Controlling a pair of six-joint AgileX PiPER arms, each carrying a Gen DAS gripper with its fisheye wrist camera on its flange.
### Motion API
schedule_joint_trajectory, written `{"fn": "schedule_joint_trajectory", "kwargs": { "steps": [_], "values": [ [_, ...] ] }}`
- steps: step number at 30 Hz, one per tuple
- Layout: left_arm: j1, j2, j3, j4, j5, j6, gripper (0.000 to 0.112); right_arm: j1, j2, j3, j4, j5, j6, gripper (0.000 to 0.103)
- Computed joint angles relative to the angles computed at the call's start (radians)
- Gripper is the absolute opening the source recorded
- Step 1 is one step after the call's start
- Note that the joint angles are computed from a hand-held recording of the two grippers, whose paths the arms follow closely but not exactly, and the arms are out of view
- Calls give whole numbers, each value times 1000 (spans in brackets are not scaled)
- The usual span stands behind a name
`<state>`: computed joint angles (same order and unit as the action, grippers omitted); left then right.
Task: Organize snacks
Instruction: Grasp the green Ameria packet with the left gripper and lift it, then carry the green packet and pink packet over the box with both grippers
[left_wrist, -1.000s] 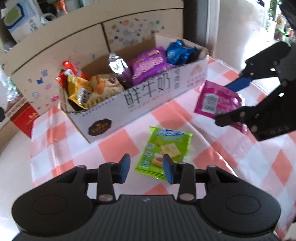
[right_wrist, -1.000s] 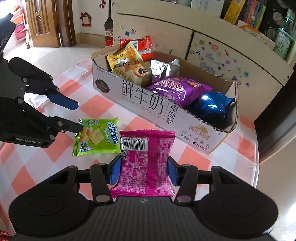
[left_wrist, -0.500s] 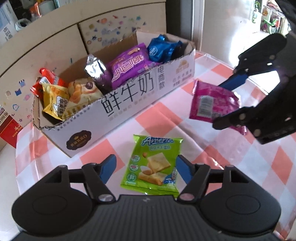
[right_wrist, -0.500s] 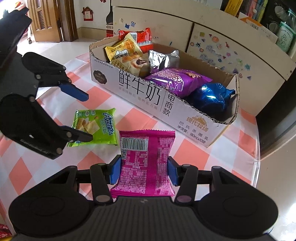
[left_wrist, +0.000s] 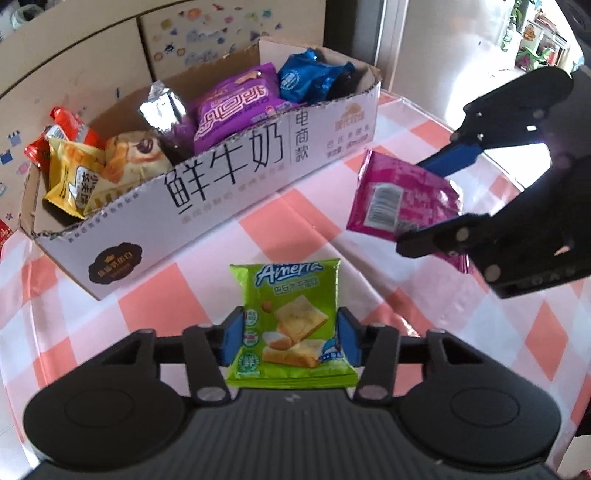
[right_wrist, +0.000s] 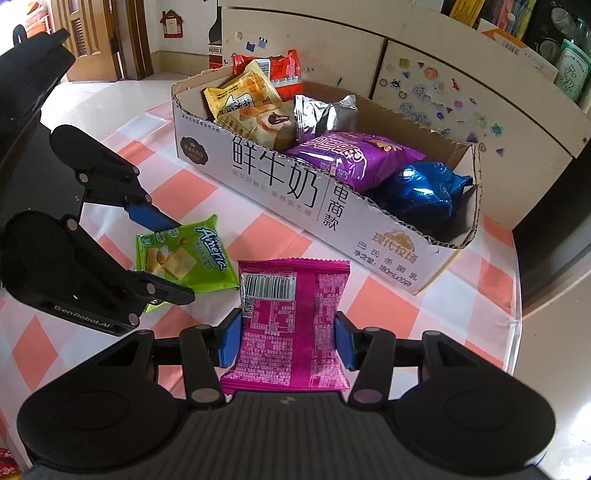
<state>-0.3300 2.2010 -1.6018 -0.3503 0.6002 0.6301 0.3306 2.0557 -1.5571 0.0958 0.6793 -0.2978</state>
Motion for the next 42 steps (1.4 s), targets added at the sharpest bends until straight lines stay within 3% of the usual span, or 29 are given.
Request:
{"fn": "schedule_joint_trajectory", "kwargs": {
  "steps": [6,14,24,42],
  "values": [
    [-28,-14,19,77,-41,-69,48,2,-5,7,-8,-9,10,58],
    [-18,-79,72,58,-79,-54,48,-4,-24,19,-2,-22,-1,58],
    [-24,-161,103,124,-149,-145,48,3,-52,22,-16,-52,6,58],
    [-12,-180,80,207,-249,-285,48,-8,-104,0,-47,-150,70,58]
  ]
}}
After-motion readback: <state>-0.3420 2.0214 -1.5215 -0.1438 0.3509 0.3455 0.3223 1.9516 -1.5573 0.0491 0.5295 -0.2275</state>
